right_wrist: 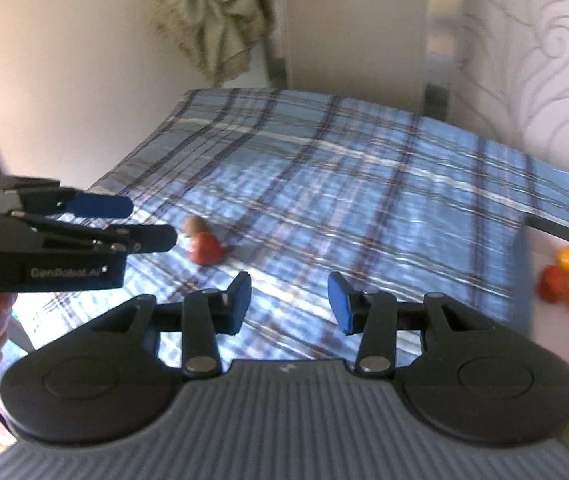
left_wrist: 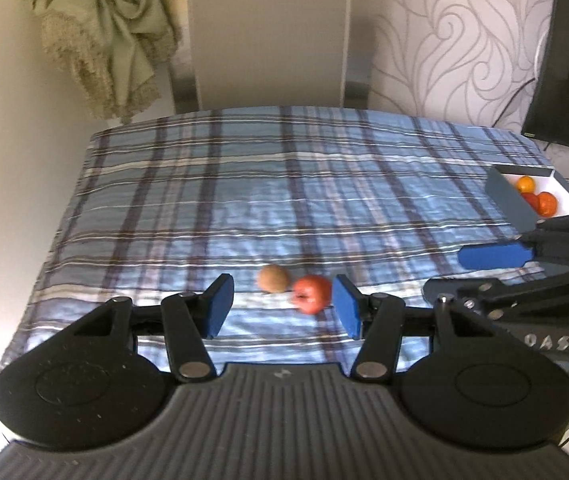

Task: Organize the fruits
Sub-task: 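Move both tools back to the kiwi and red apple on the bedspread, then close the right gripper on the red apple while the left gripper grasps the brown kiwi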

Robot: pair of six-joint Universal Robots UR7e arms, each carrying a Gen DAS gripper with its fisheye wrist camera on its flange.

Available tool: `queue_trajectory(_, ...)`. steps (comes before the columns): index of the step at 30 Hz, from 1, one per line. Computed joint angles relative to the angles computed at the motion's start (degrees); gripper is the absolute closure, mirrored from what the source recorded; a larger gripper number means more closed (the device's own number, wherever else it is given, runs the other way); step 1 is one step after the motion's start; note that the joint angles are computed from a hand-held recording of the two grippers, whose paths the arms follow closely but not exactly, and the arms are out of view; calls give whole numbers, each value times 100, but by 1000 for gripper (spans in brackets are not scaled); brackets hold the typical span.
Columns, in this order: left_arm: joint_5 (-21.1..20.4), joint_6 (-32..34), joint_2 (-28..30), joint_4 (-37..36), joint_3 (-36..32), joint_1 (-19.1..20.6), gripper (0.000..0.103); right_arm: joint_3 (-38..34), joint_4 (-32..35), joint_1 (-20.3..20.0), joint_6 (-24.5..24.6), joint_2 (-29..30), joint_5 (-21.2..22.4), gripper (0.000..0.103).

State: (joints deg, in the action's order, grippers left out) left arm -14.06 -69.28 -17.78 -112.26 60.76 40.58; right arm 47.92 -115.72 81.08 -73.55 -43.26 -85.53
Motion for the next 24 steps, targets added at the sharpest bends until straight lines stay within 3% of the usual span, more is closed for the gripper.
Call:
queue_trajectory(6, 21, -738, -507, 582, 599, 17, 42, 416, -121, 164, -55, 16, -124, 58)
queue_trajectory(12, 22, -873, -815, 642, 984, 66, 42, 673, -360, 271, 11, 79, -232, 58)
queue_trajectory(24, -103, 707, -882, -920, 1323, 213, 42, 845, -988, 358, 131, 323, -580, 62)
